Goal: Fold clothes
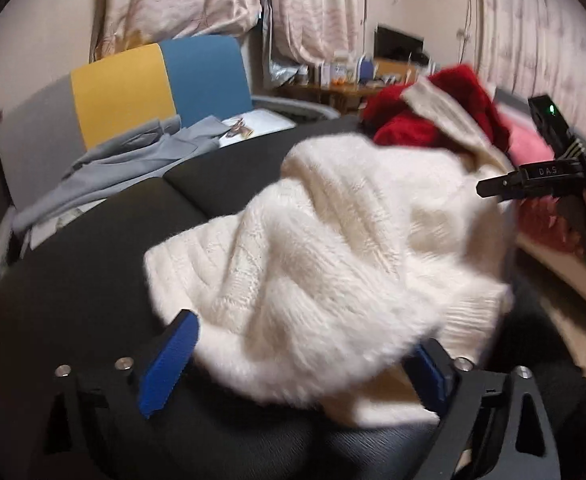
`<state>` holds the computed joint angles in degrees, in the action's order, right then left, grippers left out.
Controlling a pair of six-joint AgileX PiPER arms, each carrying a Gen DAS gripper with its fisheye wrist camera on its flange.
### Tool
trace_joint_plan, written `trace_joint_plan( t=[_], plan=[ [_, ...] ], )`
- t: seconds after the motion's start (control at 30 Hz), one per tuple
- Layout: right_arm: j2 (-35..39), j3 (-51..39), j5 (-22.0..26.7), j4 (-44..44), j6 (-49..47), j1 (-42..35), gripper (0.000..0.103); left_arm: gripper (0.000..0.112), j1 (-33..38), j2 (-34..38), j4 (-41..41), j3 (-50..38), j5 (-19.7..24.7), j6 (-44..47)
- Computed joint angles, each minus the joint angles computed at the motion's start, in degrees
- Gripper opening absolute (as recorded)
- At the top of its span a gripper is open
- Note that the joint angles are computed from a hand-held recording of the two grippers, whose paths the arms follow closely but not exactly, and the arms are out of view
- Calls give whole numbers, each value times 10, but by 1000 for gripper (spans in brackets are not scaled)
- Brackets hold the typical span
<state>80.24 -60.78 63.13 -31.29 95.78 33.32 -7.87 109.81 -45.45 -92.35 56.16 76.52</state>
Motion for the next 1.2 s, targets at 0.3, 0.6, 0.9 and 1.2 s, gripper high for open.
trace_joint_plan(
  t=[0.3, 0.6, 0.9, 1.2],
  plan=[
    [111, -106, -20, -73, -34, 39, 13, 27, -9, 26, 29, -15, 9, -108],
    [171, -204, -193, -47, -131, 16, 9, 6, 117, 12, -32, -105, 82, -160],
    [206, -188, -388, 34, -190, -27, 11, 6, 208, 25, -45, -108, 73, -181],
    [141, -115, -320, 37, -141, -16, 35, 81, 214, 2, 50, 4, -37, -139]
  ],
)
